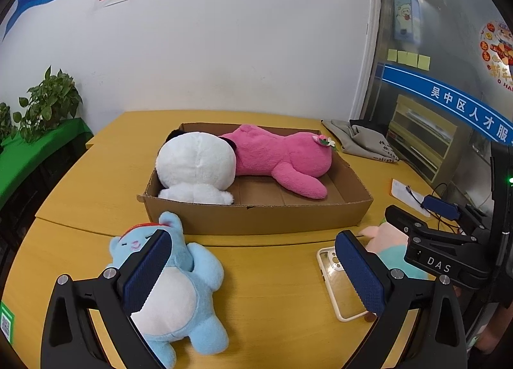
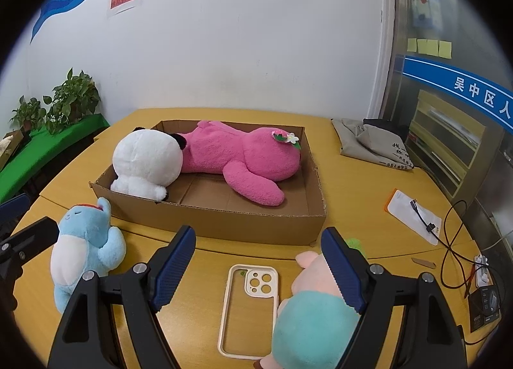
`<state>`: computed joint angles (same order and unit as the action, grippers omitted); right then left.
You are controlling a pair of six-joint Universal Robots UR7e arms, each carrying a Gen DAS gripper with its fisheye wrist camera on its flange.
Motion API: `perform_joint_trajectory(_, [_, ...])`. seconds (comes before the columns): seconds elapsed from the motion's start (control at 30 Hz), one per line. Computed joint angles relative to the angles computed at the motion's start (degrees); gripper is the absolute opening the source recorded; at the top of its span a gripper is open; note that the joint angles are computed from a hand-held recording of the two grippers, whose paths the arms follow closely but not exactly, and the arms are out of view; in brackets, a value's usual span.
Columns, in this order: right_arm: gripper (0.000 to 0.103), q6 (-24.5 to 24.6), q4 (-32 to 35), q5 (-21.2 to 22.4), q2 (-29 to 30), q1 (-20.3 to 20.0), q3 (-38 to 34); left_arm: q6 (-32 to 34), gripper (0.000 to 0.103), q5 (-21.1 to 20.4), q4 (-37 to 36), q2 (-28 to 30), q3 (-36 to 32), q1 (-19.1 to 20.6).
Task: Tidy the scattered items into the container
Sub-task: 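Move both grippers to the light-blue bear with the red headband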
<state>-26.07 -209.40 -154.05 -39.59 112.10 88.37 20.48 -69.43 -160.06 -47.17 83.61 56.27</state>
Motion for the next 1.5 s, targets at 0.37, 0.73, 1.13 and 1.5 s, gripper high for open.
perform_joint_trajectory(0.37, [0.081,2.16,2.35,0.29,0.22,-0.41,-0.16,-0.82,0.103,-0.08,1.31,0.18,-1.20,1.28])
perform_joint_trajectory(0.73, [0.081,5.53,5.16,0.70,-0.04,-1.24,0.38,-0.07,0.103,-0.89,3.25,0.13,-2.20,3.22])
perform_joint_trajectory(1.13, [0.081,12.17,28.64,25.57,-1.88,-4.88,3.69,-4.29,0.103,-0.46,16.99,4.80,-17.06,11.34])
perform_joint_trajectory(1.5, [0.081,21.80,43.97,42.99,7.26,-8.61,-9.84,-9.72,0.099,-13.26,35.60,12.69,-32.39,18.61])
